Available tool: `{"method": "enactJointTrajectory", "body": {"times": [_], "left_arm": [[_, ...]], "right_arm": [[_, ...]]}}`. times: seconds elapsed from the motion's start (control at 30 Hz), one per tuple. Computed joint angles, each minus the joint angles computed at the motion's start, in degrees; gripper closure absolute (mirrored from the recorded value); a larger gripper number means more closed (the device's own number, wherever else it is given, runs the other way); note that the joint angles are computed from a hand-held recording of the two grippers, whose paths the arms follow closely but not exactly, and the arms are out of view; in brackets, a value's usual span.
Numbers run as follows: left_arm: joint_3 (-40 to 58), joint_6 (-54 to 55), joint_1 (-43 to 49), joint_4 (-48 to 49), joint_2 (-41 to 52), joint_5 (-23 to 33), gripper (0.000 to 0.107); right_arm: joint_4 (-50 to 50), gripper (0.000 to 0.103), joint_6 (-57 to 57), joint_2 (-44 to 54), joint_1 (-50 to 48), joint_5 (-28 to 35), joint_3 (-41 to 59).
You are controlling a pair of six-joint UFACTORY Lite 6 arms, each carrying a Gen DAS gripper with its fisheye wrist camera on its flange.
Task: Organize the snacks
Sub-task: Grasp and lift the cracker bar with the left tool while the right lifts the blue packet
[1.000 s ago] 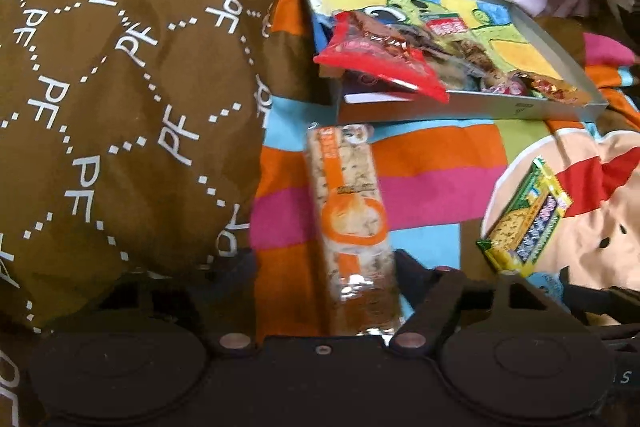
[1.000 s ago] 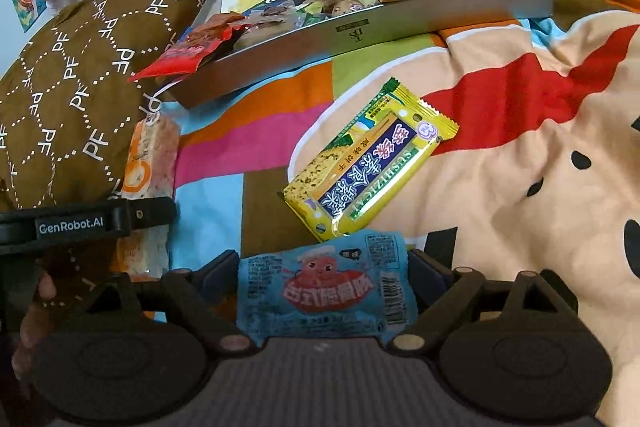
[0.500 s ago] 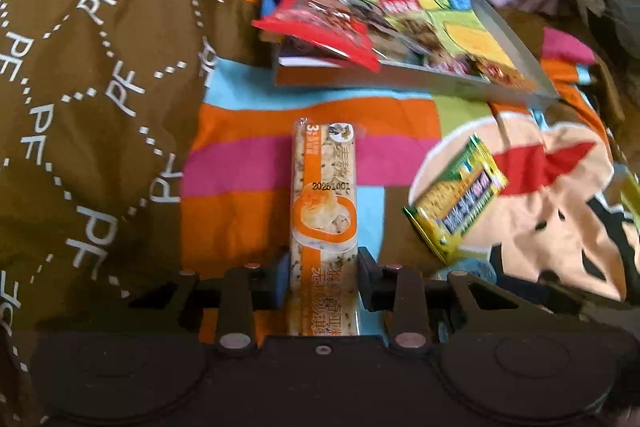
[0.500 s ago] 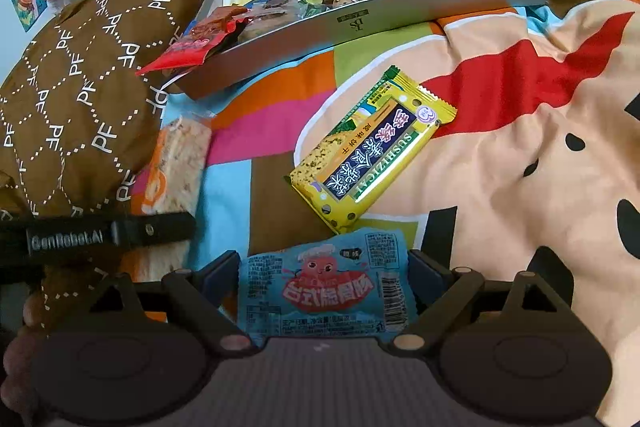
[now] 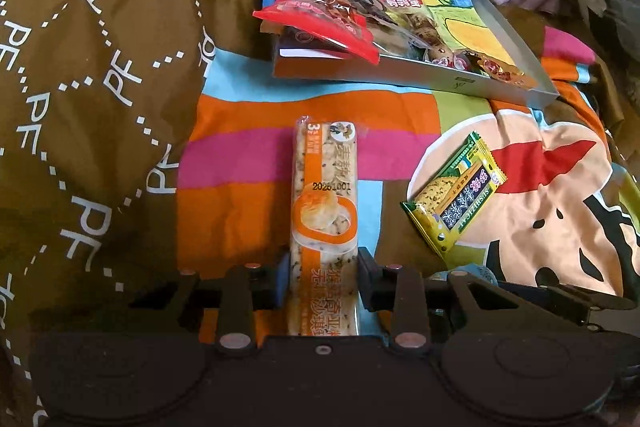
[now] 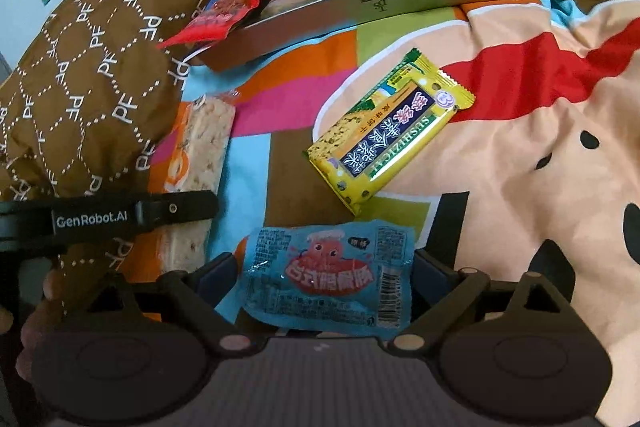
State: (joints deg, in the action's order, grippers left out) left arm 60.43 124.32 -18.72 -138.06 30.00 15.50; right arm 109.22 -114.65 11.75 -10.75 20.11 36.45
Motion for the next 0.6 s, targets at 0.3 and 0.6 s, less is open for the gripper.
{"method": "enactJointTrajectory", "body": {"times": [0.3,0.6], "left_arm": [[-0.23,0.64,-0.08,-0.67,-0.2,-0.01,0.072],[-0.3,-7.45,0.23,6.31,-1.12,-0.35,0.072]], "right_arm": [[9.28,0.01,-11.44,-1.09,4.2,-4.48,-1.33],[-0.89,0.014,-2.79,-5.29,2.52,-4.11,-3.03]]}}
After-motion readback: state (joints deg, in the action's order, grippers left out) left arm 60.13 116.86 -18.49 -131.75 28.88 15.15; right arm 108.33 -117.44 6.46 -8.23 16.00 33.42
